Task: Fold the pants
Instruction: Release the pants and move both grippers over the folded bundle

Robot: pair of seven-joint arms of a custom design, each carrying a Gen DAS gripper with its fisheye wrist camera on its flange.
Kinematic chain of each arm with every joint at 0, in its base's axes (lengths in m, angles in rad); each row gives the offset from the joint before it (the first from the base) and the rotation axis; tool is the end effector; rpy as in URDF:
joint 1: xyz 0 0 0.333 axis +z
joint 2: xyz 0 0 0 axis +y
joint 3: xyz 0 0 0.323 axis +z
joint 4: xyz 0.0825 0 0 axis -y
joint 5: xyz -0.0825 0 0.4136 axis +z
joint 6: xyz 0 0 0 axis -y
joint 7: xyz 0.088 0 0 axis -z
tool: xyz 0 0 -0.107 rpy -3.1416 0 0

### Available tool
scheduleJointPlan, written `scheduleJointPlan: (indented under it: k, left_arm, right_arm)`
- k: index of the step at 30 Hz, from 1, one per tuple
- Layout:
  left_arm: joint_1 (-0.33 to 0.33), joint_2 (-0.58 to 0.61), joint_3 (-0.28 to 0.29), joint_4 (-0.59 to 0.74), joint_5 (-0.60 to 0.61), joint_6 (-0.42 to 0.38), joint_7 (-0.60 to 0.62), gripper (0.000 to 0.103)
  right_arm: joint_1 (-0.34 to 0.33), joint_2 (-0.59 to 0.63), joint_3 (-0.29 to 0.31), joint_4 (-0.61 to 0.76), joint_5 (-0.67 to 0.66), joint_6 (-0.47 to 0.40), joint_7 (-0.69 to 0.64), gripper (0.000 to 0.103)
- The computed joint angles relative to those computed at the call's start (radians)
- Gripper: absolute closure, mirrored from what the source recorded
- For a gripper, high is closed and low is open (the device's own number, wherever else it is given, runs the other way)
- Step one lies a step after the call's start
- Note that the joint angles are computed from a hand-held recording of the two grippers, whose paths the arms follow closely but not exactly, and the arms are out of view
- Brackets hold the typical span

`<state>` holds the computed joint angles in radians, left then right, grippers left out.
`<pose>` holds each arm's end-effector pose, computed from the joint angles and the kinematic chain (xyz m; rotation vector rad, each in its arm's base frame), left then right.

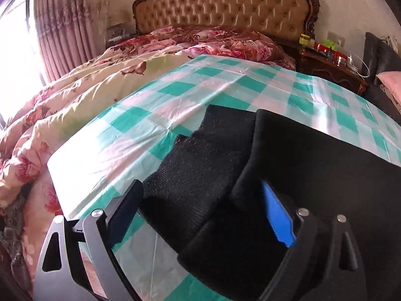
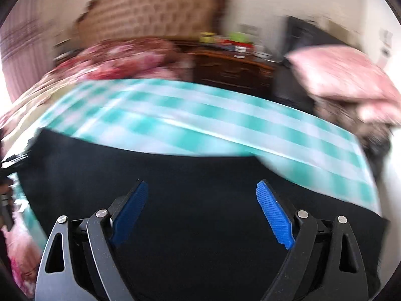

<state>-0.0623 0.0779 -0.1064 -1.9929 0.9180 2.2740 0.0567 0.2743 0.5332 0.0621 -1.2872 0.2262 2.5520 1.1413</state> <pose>0.6169 -0.0840 0.4443 -2.2203 0.9015 -0.2898 0.7538 0.2467 0.5263 -2.1653 1.1354 -0.5045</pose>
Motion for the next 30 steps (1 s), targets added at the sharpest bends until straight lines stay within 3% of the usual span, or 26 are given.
scheduleJointPlan:
  k: [3,11,22,24,26,27,28,30]
  left_arm:
    - [0.005,-0.014,0.001,-0.021,-0.010,0.023,-0.011,0.011]
    - [-0.002,-0.022,-0.010,-0.029,-0.015,-0.013,-0.005,0.008]
    - [-0.025,-0.041,-0.029,-0.021,-0.037,-0.064,-0.001,0.008]
    - [-0.032,-0.055,-0.037,-0.029,-0.020,-0.033,0.006,0.008]
    - [-0.038,-0.064,-0.044,-0.035,-0.004,0.009,0.020,0.014]
    - [-0.039,-0.075,-0.046,-0.053,0.014,0.082,0.021,0.022]
    - [-0.039,-0.083,-0.047,-0.074,0.028,0.209,0.049,0.026]
    - [-0.045,-0.064,-0.055,-0.081,0.013,0.370,0.149,0.027]
  right_arm:
    - [0.041,0.094,0.035,0.125,0.008,-0.084,-0.002,0.019]
    - [0.141,0.309,-0.025,0.389,-0.098,-0.260,0.124,0.019]
    - [0.151,0.298,-0.033,0.357,-0.142,-0.233,0.154,0.009]
    - [0.151,0.308,-0.033,0.374,-0.145,-0.241,0.159,0.008]
    - [0.150,0.312,-0.032,0.381,-0.146,-0.243,0.160,0.008]
    - [0.150,0.311,-0.031,0.379,-0.146,-0.242,0.160,0.008]
    - [0.149,0.310,-0.031,0.378,-0.147,-0.242,0.159,0.008]
    - [0.148,0.313,-0.030,0.384,-0.146,-0.244,0.160,0.008]
